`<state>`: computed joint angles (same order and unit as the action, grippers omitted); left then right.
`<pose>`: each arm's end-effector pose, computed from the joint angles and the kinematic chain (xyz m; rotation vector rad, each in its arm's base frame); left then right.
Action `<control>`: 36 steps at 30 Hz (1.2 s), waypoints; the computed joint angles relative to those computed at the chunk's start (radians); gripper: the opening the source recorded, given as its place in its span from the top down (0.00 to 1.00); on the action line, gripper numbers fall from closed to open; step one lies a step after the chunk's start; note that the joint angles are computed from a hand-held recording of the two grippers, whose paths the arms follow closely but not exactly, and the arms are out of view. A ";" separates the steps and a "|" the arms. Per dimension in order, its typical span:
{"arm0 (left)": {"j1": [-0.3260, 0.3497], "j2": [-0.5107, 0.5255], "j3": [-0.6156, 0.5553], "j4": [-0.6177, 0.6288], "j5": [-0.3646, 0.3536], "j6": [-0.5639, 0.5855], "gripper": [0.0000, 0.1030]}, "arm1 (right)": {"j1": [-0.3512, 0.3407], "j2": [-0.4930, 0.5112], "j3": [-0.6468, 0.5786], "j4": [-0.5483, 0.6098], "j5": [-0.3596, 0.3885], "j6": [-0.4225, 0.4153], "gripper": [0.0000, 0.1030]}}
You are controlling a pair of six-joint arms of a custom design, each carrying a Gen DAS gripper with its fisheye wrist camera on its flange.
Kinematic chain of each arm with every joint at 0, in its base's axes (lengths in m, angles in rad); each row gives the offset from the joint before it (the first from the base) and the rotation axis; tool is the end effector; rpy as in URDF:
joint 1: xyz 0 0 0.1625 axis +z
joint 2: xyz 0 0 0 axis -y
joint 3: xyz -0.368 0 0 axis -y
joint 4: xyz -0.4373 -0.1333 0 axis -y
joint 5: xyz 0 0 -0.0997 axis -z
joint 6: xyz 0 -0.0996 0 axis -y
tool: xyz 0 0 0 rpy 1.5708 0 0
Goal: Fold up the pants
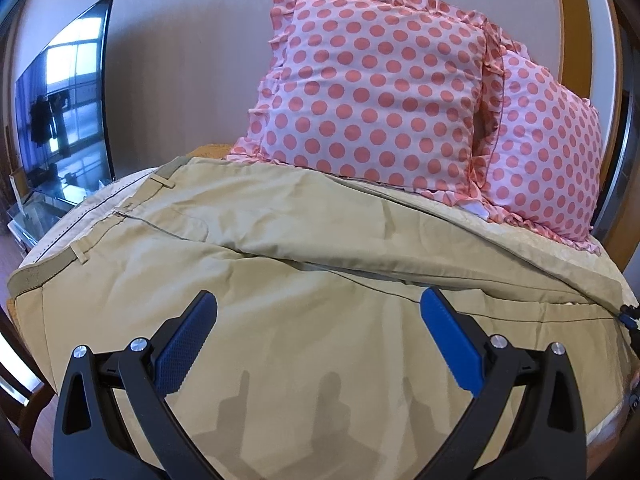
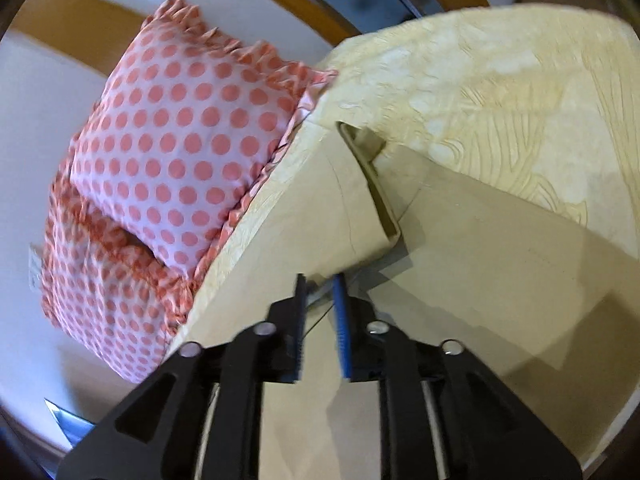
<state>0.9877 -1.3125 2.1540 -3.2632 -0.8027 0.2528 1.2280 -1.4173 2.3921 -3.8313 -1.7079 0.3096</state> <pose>-0.1090 -0.5330 0.2200 0.5418 2.2448 -1.1662 -0.0299 -0.4400 0.2322 -0.8897 -2.2434 1.8022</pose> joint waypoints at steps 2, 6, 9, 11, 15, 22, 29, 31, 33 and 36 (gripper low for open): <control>-0.006 -0.006 0.008 -0.007 0.008 0.008 0.01 | -0.004 0.005 -0.001 -0.023 0.010 0.007 0.58; 0.002 -0.026 0.012 0.032 -0.003 -0.007 0.01 | 0.017 0.023 -0.029 -0.024 -0.045 0.003 0.57; 0.016 -0.037 0.003 0.061 -0.032 -0.020 0.01 | 0.008 0.040 -0.049 -0.035 -0.039 -0.028 0.98; 0.038 -0.054 -0.012 0.091 -0.104 -0.028 0.01 | -0.021 0.033 -0.023 -0.087 0.036 -0.032 0.98; 0.094 -0.063 -0.077 0.108 -0.268 -0.041 0.01 | -0.059 0.002 0.062 -0.239 0.176 -0.073 0.99; 0.159 0.118 -0.402 0.373 -0.238 -0.173 0.01 | -0.144 -0.066 0.204 -0.416 0.355 -0.028 0.99; 0.238 0.356 -0.759 0.636 -0.214 -0.400 0.18 | -0.139 -0.085 0.239 -0.425 0.338 -0.056 0.99; 0.256 0.405 -0.831 0.667 -0.198 -0.441 0.35 | -0.142 -0.085 0.242 -0.422 0.338 -0.064 0.99; 0.279 0.423 -0.876 0.721 -0.231 -0.465 0.78 | -0.145 -0.095 0.242 -0.400 0.335 -0.068 0.99; 0.286 0.341 -0.783 0.686 -0.286 -0.446 0.95 | -0.157 -0.129 0.248 -0.356 0.341 -0.087 0.99</control>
<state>1.2734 -0.9716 1.3713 -2.5775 -1.0889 -0.1933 1.0710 -1.5463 2.6406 -4.1878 -1.3673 0.2230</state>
